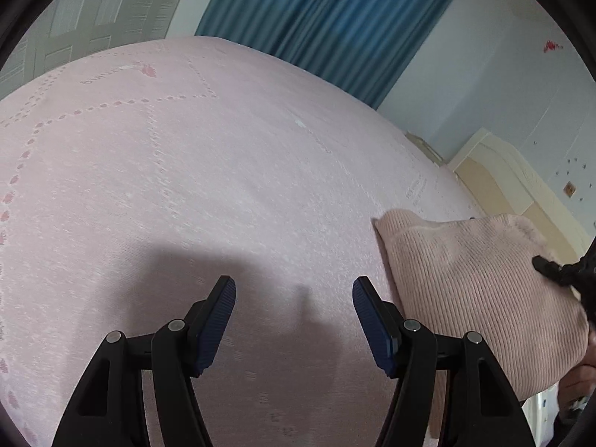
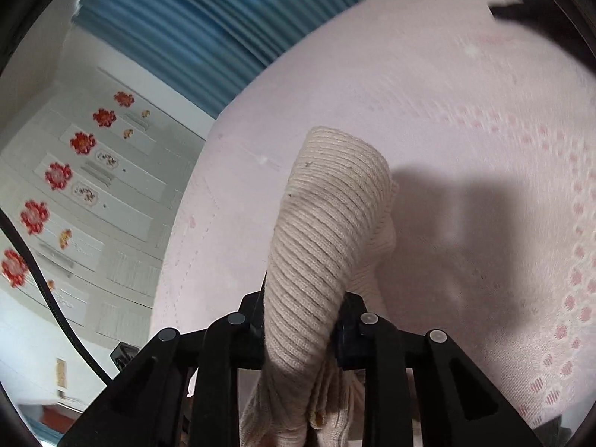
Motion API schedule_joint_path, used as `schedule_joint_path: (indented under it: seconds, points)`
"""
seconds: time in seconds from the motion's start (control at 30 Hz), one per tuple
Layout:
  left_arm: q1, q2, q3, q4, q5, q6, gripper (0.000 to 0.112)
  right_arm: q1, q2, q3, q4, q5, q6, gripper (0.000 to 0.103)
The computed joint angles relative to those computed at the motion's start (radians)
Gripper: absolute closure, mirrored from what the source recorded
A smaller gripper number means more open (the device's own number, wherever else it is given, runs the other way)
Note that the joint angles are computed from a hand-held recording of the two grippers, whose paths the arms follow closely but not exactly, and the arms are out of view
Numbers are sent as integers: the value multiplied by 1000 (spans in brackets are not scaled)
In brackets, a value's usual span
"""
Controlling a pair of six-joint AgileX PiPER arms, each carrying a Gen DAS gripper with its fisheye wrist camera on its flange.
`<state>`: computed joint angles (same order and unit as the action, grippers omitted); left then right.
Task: Fold small clothes
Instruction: 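Hold the lifted bundle in the right tool and carry it away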
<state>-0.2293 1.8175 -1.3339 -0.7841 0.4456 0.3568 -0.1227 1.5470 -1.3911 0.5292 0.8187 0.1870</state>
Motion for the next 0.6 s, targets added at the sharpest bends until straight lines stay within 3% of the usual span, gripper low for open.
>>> schedule_joint_path:
  seconds: [0.1,0.2,0.3,0.47,0.6]
  points:
    - [34,-7,14,-73,7,52,49,64,2,-112,-116,38,112,83]
    - [72,0,13,-152,41,99,49,172,75,-312,-339,133,238,83]
    - [91,2,20,-206,59,142,49,190,121,-386,-404,201,251,83]
    - [76,-17,39,-198,37,156,49,103,83,-225,-323,167,189,82]
    - [83,-7,22,-176,54,127,49,-24,49,-17,-241,112,36,73]
